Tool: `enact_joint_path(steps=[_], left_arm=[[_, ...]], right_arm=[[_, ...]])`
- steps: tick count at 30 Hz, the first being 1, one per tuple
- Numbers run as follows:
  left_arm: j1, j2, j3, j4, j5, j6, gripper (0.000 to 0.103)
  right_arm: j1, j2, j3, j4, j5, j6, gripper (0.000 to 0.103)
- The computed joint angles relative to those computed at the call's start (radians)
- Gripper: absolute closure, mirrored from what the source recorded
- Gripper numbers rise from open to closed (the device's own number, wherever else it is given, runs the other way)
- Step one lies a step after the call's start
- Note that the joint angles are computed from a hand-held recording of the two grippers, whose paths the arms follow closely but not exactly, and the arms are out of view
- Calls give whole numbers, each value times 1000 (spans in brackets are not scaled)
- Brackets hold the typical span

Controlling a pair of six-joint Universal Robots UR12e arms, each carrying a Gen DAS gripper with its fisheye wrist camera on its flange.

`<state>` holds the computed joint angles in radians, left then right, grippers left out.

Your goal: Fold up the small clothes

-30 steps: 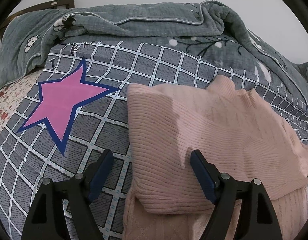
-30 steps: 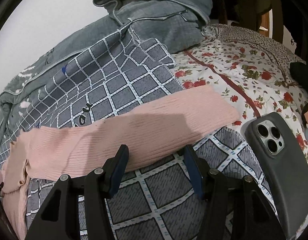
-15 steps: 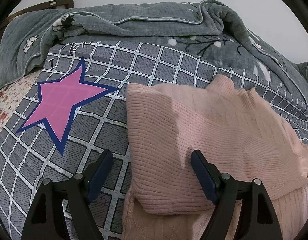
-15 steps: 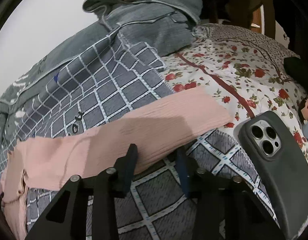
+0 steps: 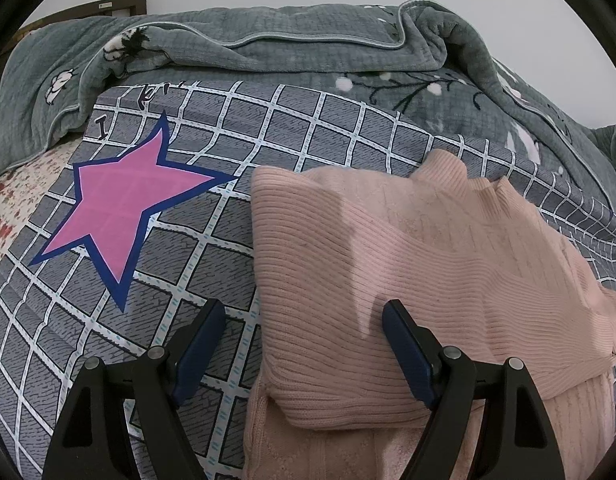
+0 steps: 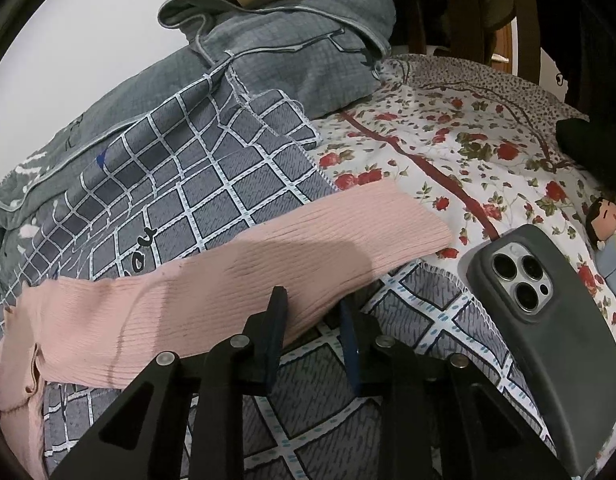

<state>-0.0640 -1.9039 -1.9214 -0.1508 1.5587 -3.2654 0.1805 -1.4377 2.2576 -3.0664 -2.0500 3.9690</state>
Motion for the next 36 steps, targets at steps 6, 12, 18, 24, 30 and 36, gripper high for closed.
enact_joint_path(steps=[6, 12, 18, 24, 30, 36], left_arm=[[0, 0, 0, 0, 1, 0, 23], [0, 0, 0, 0, 1, 0, 23], [-1, 0, 0, 0, 3, -1, 23], [-1, 1, 0, 0, 3, -1, 23], [-1, 1, 0, 0, 3, -1, 23], [-2, 1, 0, -1, 4, -2, 23]], right_arm=[[11, 8, -11, 2, -14, -36, 93], [35, 17, -26, 18, -73, -63, 97], [57, 25, -39, 34, -131, -77, 97], [70, 31, -47, 41, -170, -92, 97], [75, 34, -49, 37, -185, -101, 97], [94, 43, -60, 40, -228, -123, 97]])
